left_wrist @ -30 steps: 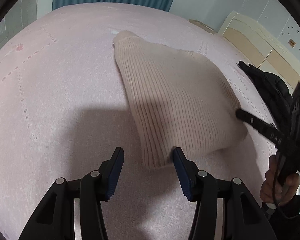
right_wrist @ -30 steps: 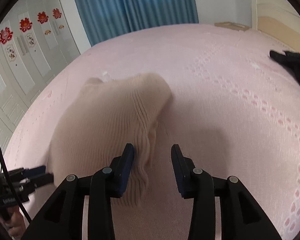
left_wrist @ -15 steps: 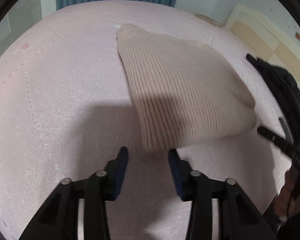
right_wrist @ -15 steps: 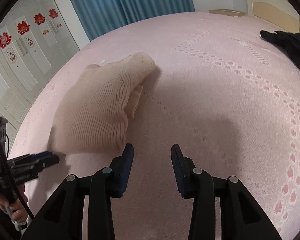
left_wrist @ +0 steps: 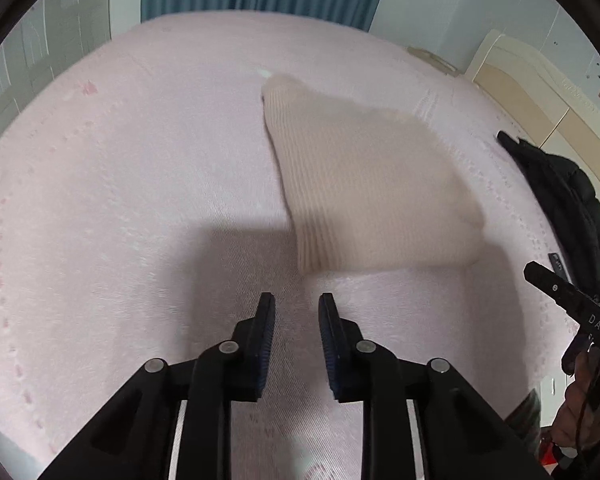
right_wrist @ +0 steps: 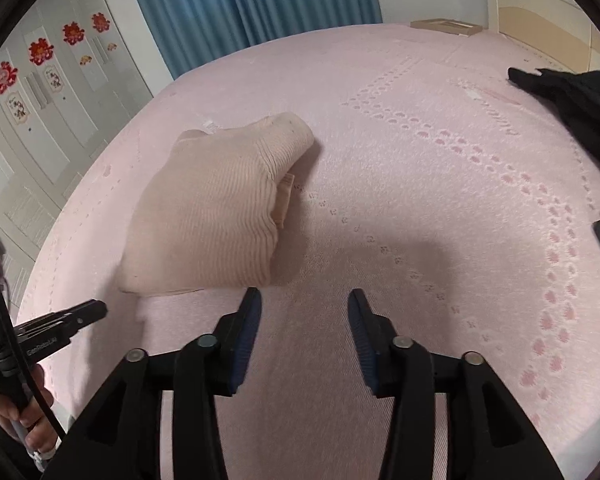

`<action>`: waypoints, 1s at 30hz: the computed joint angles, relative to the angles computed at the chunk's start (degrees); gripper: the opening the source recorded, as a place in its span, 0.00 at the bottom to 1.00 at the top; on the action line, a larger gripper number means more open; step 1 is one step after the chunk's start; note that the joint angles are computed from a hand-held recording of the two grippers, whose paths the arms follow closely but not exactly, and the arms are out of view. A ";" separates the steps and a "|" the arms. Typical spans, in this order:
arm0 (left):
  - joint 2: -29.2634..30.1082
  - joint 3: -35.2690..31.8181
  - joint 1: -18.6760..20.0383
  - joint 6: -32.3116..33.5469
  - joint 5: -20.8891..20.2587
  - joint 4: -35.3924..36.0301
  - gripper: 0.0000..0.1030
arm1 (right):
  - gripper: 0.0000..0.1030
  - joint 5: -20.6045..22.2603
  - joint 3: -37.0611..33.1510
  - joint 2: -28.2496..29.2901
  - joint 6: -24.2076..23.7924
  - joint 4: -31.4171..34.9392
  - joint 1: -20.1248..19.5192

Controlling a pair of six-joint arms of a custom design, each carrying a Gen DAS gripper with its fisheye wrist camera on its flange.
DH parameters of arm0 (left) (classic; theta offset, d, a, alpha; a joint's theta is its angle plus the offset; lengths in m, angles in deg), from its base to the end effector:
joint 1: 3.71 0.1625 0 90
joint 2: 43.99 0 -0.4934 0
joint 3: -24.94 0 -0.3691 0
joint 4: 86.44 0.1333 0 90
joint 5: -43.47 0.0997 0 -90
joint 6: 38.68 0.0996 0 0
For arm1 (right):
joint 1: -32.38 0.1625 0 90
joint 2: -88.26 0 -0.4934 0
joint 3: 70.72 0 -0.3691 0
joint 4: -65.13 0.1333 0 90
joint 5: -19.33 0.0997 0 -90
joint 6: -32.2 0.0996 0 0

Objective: Fold small clothes

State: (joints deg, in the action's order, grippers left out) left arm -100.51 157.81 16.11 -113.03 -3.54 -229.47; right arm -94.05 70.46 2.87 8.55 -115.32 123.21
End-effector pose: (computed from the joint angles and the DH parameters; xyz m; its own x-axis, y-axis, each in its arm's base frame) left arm -0.3288 -0.3324 0.1090 -0.8303 -0.0895 -0.5501 0.2388 0.8348 -0.4962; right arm 0.0993 -0.3798 0.3306 -0.8389 -0.1354 0.5271 -0.3804 0.8386 -0.3900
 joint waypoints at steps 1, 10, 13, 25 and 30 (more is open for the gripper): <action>-0.66 -0.56 -0.82 -1.15 0.35 1.94 0.28 | 0.51 -0.61 -0.12 -0.68 0.54 0.78 0.91; -3.70 -7.17 -9.16 -10.60 5.49 21.36 0.68 | 0.71 -7.00 -2.96 -7.28 3.86 11.03 12.34; -3.78 -10.34 -10.84 -15.37 5.32 28.75 0.74 | 0.77 -9.69 -3.32 -8.60 4.40 11.57 15.91; -3.62 -17.02 -15.08 -23.87 4.16 44.18 0.77 | 0.99 -14.29 -4.91 -14.27 7.48 17.71 23.65; -3.33 -18.58 -16.20 -25.62 4.06 47.45 0.77 | 0.99 -15.18 -5.44 -15.53 9.27 20.42 24.61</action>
State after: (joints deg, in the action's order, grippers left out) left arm -103.84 139.23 -0.09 -138.65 0.52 -182.02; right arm -109.23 65.02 -12.65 17.83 -94.90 147.82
